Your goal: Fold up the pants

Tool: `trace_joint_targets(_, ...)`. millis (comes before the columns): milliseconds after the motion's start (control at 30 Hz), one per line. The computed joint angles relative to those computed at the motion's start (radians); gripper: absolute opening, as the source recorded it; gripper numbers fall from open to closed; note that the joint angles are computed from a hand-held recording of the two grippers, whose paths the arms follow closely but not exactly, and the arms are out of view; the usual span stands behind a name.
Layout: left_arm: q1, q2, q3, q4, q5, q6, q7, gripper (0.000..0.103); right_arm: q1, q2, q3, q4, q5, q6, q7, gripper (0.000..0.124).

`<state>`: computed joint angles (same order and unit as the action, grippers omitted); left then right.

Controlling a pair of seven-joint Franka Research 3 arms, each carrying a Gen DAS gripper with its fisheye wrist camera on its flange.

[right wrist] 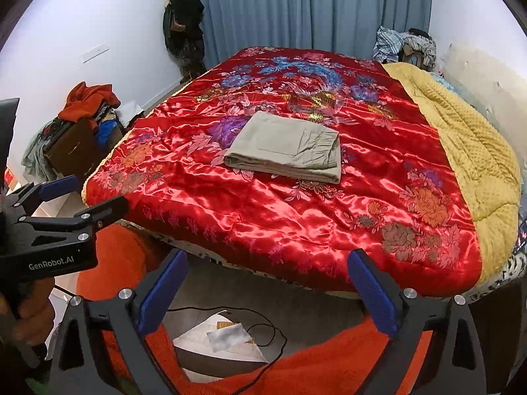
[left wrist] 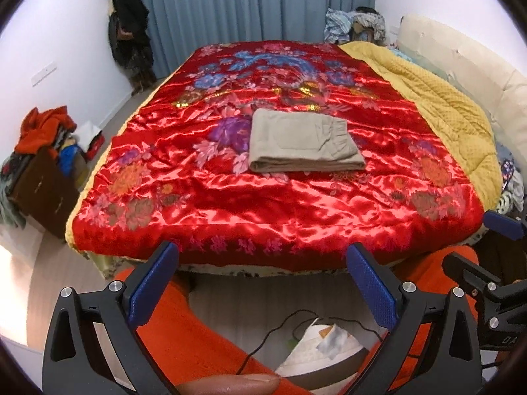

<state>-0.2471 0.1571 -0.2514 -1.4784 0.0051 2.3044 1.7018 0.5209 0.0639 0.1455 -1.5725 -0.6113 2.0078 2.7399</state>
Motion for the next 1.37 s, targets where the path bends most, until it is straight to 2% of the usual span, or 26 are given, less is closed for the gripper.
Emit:
trace_joint_targets(467, 0.005, 0.015, 0.001, 0.014, -0.006, -0.028, -0.006, 0.102, 0.017, 0.032, -0.009, 0.034, -0.003, -0.021, -0.003, 0.097)
trace_joint_targets(1033, 0.004, 0.01, -0.003, 0.004, -0.017, -0.022, 0.008, 0.102, 0.023, 0.039, -0.015, 0.037, 0.002, -0.02, 0.011, 0.097)
trace_joint_targets(1267, 0.011, -0.011, -0.002, -0.031, -0.038, 0.026, 0.035, 0.101, 0.025, 0.039, -0.017, 0.036, -0.005, -0.02, 0.016, 0.097)
trace_joint_targets(1367, 0.003, -0.028, 0.001, -0.061, -0.002, 0.075, 0.029, 0.101, 0.025, 0.036, -0.017, 0.033, -0.009, -0.019, 0.021, 0.097)
